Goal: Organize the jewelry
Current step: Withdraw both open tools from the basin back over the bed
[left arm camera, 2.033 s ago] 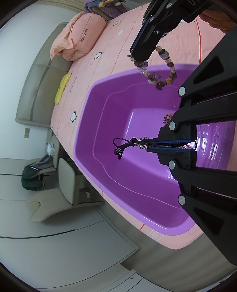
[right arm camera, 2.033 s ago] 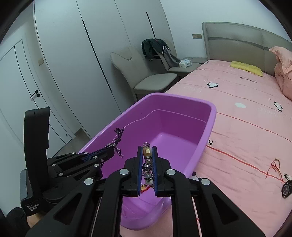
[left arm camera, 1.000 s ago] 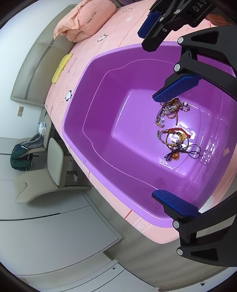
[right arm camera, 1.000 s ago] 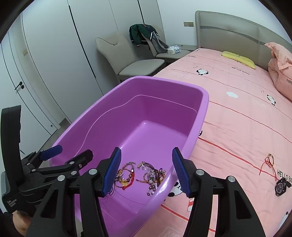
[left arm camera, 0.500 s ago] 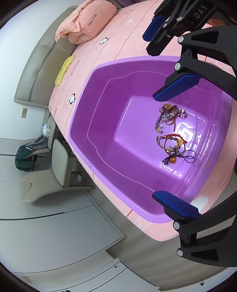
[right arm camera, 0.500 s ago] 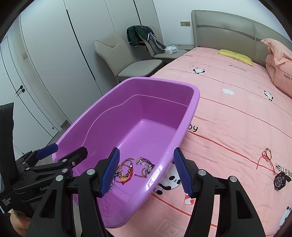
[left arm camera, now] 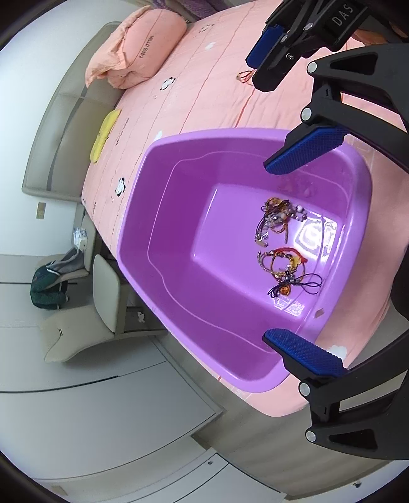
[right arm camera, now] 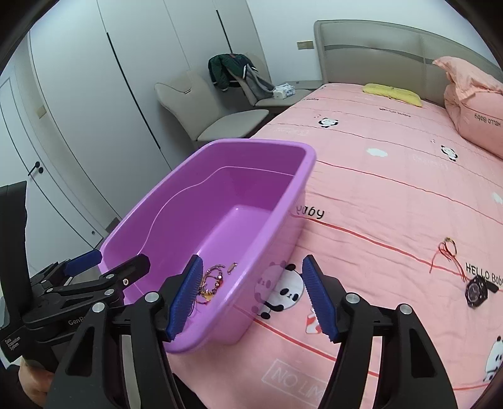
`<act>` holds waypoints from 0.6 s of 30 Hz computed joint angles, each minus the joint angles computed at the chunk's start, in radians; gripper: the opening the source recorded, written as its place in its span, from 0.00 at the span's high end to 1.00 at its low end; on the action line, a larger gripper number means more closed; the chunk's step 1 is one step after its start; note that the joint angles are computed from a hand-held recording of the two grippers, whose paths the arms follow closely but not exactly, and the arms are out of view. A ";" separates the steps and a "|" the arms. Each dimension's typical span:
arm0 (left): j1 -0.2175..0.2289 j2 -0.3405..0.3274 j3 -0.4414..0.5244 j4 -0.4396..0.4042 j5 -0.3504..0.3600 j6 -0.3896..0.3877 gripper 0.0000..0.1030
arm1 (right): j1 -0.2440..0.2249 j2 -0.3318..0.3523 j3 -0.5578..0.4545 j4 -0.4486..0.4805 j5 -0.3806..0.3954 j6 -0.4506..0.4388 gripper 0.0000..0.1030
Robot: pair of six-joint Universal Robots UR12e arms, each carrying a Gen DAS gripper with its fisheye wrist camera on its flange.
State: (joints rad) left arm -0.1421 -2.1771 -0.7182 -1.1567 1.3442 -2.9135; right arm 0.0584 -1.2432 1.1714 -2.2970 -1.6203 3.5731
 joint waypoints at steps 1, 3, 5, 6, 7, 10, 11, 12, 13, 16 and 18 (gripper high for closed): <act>-0.001 0.007 -0.011 0.006 -0.003 0.005 0.06 | -0.002 -0.009 0.014 -0.004 -0.001 0.004 0.39; -0.004 0.024 -0.039 0.021 -0.013 0.009 0.06 | -0.007 -0.030 0.046 -0.017 -0.007 0.013 0.39; -0.007 0.038 -0.059 0.028 -0.032 0.012 0.06 | -0.013 -0.054 0.081 -0.028 -0.019 0.025 0.39; -0.009 0.047 -0.073 0.032 -0.044 0.014 0.06 | -0.016 -0.066 0.099 -0.034 -0.024 0.032 0.39; -0.012 0.052 -0.081 0.034 -0.052 0.016 0.06 | -0.021 -0.080 0.118 -0.040 -0.030 0.040 0.39; -0.026 0.070 -0.109 0.040 -0.073 0.031 0.06 | -0.034 -0.121 0.177 -0.054 -0.051 0.070 0.39; -0.031 0.075 -0.118 0.043 -0.079 0.034 0.06 | -0.038 -0.134 0.196 -0.057 -0.060 0.079 0.39; -0.038 0.083 -0.133 0.049 -0.087 0.034 0.06 | -0.042 -0.143 0.211 -0.060 -0.066 0.085 0.39; -0.043 0.088 -0.141 0.049 -0.096 0.035 0.06 | -0.048 -0.159 0.235 -0.063 -0.073 0.097 0.39; -0.060 0.100 -0.167 0.044 -0.117 0.038 0.06 | -0.063 -0.195 0.287 -0.066 -0.088 0.124 0.39; -0.072 0.107 -0.184 0.047 -0.127 0.041 0.06 | -0.074 -0.222 0.323 -0.067 -0.101 0.141 0.39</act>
